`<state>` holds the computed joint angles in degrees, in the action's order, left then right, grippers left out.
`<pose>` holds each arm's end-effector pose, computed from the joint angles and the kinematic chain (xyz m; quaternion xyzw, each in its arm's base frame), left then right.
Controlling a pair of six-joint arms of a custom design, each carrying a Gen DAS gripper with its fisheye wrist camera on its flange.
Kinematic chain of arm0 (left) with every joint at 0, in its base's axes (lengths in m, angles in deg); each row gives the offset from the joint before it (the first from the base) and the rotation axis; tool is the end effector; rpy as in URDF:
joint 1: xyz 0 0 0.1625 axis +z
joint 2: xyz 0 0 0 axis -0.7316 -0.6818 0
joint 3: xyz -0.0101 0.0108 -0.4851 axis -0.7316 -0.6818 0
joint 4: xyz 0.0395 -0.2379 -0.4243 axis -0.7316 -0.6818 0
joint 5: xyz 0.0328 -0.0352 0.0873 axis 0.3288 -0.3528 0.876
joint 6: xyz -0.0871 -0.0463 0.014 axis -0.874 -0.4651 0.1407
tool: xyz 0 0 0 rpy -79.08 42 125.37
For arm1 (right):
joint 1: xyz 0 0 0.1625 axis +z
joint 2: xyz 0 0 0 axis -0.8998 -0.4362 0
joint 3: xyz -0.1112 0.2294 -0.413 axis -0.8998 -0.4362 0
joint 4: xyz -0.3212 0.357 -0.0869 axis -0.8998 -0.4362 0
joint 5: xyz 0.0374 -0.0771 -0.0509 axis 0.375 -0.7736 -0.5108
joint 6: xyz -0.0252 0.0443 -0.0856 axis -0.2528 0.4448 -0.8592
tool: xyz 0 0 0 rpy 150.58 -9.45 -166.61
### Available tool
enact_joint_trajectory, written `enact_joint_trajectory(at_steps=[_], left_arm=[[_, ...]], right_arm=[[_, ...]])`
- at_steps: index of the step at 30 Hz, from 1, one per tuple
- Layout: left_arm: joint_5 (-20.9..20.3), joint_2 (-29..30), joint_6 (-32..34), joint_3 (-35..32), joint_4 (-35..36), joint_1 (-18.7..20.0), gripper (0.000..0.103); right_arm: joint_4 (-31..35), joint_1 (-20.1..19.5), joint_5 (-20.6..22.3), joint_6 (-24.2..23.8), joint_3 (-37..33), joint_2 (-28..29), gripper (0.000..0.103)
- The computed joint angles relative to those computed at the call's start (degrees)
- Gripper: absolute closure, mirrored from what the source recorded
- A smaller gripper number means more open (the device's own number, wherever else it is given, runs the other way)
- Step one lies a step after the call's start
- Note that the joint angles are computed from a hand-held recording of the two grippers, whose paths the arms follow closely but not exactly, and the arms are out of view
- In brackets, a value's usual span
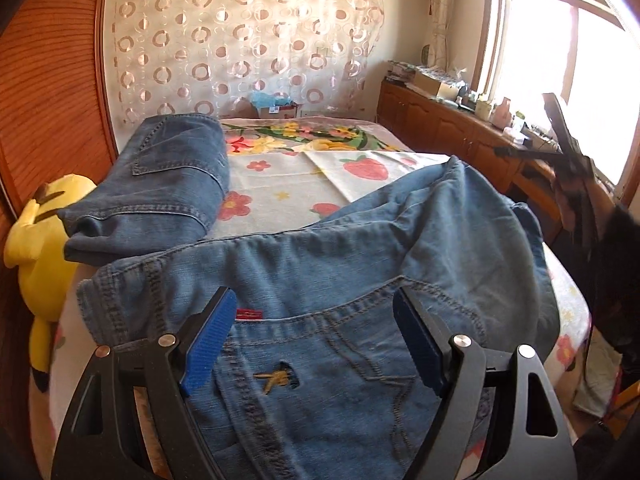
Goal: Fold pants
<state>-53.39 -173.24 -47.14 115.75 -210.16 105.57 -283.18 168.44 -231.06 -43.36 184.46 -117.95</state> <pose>-0.0785 -0.4481 0.2089 0.4052 0.8702 -0.2372 0.1493 0.1616 -0.4162 0.1925 0.0371 -0.7838 0.4492 0.4272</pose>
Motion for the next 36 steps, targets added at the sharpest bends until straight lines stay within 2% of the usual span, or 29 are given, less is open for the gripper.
enact_joint_trajectory(at_steps=[4, 9, 11, 15, 20, 21, 22, 24, 25, 30, 36], left_arm=[[0.1, 1.1, -0.3, 0.3, -0.8, -0.7, 0.020], [0.7, 2.1, -0.9, 0.9, -1.9, -2.2, 0.020], [0.6, 2.5, -0.8, 1.1, -1.9, -2.8, 0.020], [0.5, 3.2, -1.3, 1.2, -1.6, -4.2, 0.020], [1.1, 3.8, -0.9, 1.8, -2.0, -6.0, 0.020], [1.2, 3.4, -1.1, 2.1, -1.9, -6.3, 0.020], [1.3, 3.3, -1.1, 2.1, -1.8, -6.4, 0.020], [1.6, 2.4, -1.1, 2.4, -1.4, -6.6, 0.020], [1.8, 2.2, -1.2, 2.5, -1.3, -6.6, 0.020], [2.9, -0.1, -1.6, 2.4, -0.5, -6.4, 0.020], [3.2, -5.1, -1.2, 2.7, 1.3, -6.1, 0.020]], right_arm=[[0.2, -1.7, 2.1, 4.0, 6.7, -4.0, 0.064], [1.7, -2.0, 2.5, 9.4, 11.9, -7.2, 0.063], [1.4, -3.4, 4.3, 11.3, 13.7, -8.0, 0.062], [5.0, -2.9, 5.4, 14.9, 14.3, -10.4, 0.062], [4.3, -4.4, 8.7, 15.8, 14.4, -9.9, 0.062], [4.2, -4.8, 9.5, 15.8, 14.3, -9.6, 0.070], [4.9, -5.1, 10.0, 15.8, 14.2, -9.8, 0.084], [5.0, -4.0, 9.5, 15.6, 13.6, -9.1, 0.098], [4.7, -3.6, 9.7, 14.7, 13.3, -9.0, 0.100], [3.9, 1.6, 9.4, 11.0, 10.7, -7.7, 0.102], [8.3, 10.6, 10.4, 6.6, 4.1, -3.3, 0.102]])
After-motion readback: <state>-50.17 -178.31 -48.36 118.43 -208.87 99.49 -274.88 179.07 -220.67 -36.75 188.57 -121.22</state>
